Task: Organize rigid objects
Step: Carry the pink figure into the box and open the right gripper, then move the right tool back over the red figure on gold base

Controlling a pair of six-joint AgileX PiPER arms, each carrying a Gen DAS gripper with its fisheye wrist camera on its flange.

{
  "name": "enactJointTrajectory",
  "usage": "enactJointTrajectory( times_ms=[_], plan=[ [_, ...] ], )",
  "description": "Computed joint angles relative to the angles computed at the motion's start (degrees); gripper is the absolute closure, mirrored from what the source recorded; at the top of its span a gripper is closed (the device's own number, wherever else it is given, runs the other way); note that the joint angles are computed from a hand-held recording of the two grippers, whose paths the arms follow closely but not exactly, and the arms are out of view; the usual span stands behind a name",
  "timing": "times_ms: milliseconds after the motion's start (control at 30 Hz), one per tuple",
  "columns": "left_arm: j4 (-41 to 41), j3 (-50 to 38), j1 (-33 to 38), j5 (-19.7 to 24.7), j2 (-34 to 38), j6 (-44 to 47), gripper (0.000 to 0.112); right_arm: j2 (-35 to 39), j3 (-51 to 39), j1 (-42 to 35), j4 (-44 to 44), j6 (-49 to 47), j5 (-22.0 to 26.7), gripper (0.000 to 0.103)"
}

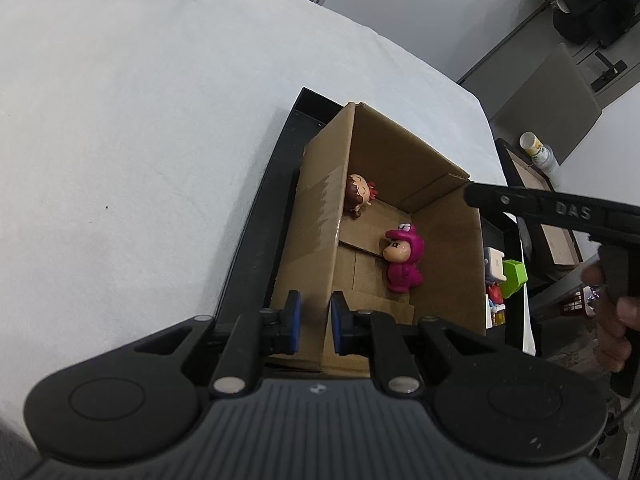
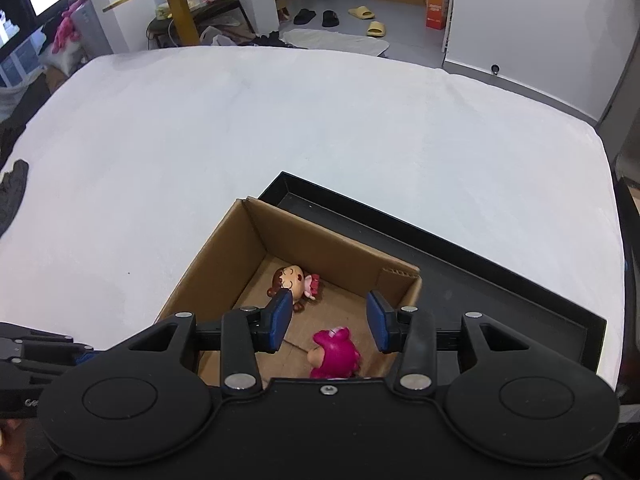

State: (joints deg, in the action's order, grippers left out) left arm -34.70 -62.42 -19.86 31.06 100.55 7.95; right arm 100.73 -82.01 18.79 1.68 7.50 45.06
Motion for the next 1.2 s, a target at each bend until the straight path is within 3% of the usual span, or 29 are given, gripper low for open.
enactJointTrajectory(
  times_ms=[133,200,567,1200],
  plan=[
    [2.76,-0.45,-0.98,-0.34,0.06,-3.36,0.098,-2.41,2.52,-1.45,2.56,-1.83,0.11,0.061],
    [3.72,-0.65,-1.28,-0.36,0.04,-4.7,0.098,-3.49,3.7,-2.12,3.35,-2.11,0.28,0.055],
    [9.22,-0.86,-3.29,-1.56,-0.15,-11.14,0.098,-8.49,9.65,-9.73,10.82,-11.08,0.8,0.055],
    [17.23,-1.91,-5.91,-1.95,0.29,-21.13,0.098,-9.46,18.27,-22.62,16.8,-20.16,2.52,0.055]
  ],
)
